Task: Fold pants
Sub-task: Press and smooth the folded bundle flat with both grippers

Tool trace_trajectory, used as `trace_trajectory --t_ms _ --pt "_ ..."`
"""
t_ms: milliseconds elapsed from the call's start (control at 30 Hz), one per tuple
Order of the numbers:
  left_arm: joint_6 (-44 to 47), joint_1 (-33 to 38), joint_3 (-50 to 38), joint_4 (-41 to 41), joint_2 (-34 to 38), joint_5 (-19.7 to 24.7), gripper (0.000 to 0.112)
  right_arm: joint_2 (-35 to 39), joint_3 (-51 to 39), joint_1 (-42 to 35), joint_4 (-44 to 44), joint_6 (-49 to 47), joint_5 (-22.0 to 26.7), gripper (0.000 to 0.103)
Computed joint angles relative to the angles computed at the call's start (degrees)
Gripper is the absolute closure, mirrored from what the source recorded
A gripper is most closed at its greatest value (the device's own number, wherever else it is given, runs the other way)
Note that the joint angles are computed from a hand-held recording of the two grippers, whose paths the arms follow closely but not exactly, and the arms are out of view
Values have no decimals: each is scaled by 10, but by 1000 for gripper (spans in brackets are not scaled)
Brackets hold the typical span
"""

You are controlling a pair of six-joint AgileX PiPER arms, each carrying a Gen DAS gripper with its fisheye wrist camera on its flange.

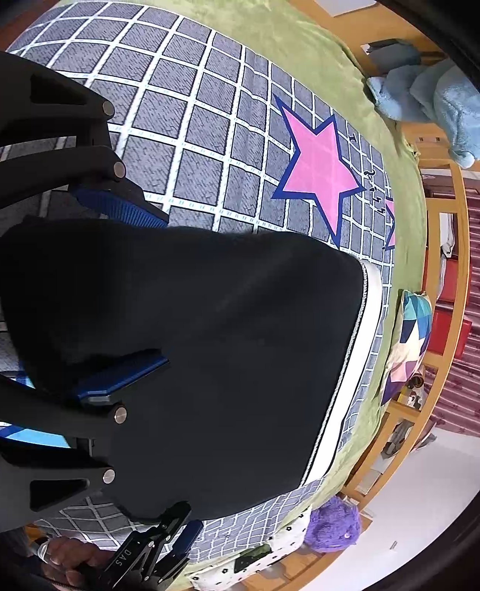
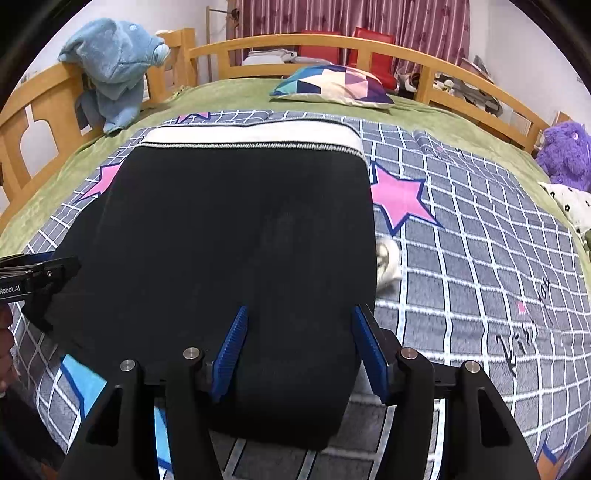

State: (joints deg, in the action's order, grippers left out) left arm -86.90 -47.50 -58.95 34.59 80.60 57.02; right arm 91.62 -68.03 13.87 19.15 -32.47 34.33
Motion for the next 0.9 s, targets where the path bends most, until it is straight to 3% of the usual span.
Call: trace_trajectory --t_ms 267,633,900 --pt "-9 -32 -21 3 17 39 43 -6 4 -20 22 14 32 44" --pt "-8 -49 -31 3 22 66 42 -16 14 -10 -17 68 51 43" --pt "-4 -89 -44 5 25 114 42 -33 37 2 -60 94 75 40"
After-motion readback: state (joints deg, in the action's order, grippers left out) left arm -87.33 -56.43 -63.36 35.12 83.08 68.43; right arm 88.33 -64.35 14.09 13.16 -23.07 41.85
